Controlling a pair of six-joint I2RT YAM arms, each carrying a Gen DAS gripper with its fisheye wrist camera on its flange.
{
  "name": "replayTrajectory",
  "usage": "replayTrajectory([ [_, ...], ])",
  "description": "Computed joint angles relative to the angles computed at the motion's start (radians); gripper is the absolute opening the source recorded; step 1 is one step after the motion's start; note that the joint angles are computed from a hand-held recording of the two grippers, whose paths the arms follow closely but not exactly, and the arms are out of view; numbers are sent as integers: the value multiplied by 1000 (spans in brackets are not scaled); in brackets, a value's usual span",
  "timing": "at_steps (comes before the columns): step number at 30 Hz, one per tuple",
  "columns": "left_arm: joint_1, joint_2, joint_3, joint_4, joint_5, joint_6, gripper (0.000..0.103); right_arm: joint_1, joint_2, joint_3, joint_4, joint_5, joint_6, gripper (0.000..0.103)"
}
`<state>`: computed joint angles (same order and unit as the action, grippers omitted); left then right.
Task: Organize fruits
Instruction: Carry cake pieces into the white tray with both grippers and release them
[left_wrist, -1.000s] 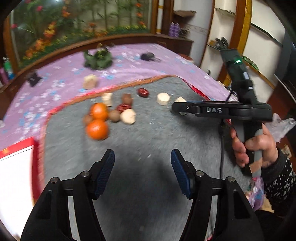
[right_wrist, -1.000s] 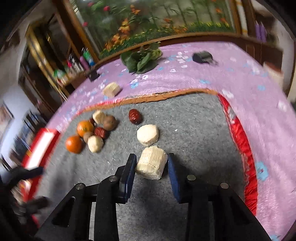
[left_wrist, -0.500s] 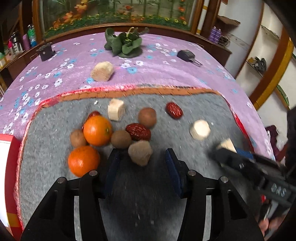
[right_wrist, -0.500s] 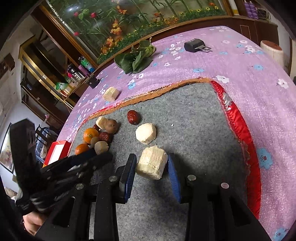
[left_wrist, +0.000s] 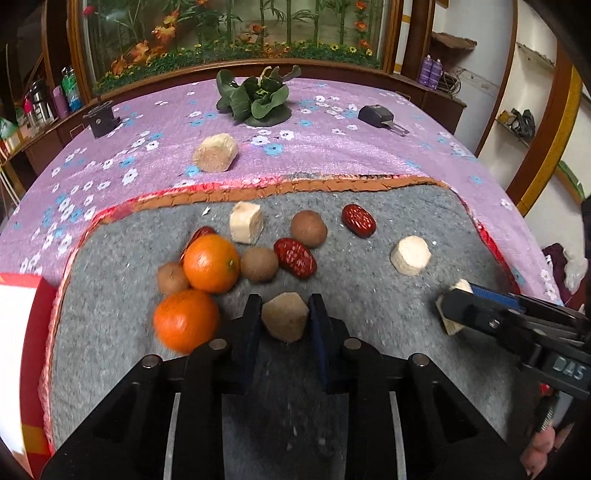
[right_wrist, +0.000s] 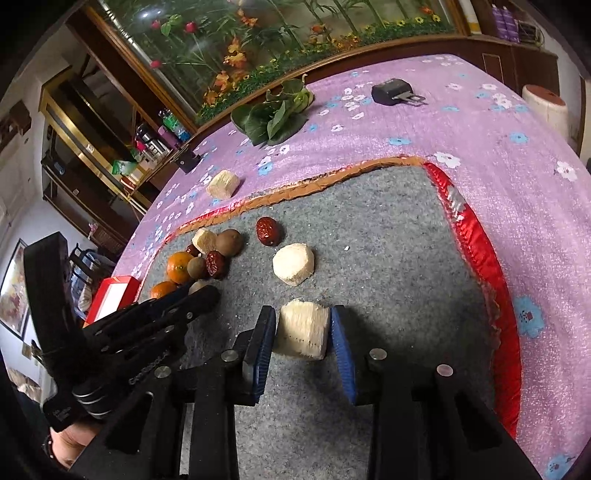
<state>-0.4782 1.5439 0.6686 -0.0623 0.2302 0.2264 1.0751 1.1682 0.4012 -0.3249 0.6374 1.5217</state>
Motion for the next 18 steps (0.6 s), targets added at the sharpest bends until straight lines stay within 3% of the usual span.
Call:
replayTrajectory([
  [6, 109, -210, -123, -67, 101, 78, 22, 8, 50, 31, 19, 0, -51, 32],
  [12, 347, -438, -213, -171, 216, 216, 23, 31, 138, 89, 32, 31, -99, 31],
  [15, 473, -460, -213, -213, 272, 291, 23, 66, 221, 173, -29, 108, -118, 31],
  [18, 579, -441, -192, -238, 325, 344, 23, 69, 244, 187, 59, 97, -150, 31],
])
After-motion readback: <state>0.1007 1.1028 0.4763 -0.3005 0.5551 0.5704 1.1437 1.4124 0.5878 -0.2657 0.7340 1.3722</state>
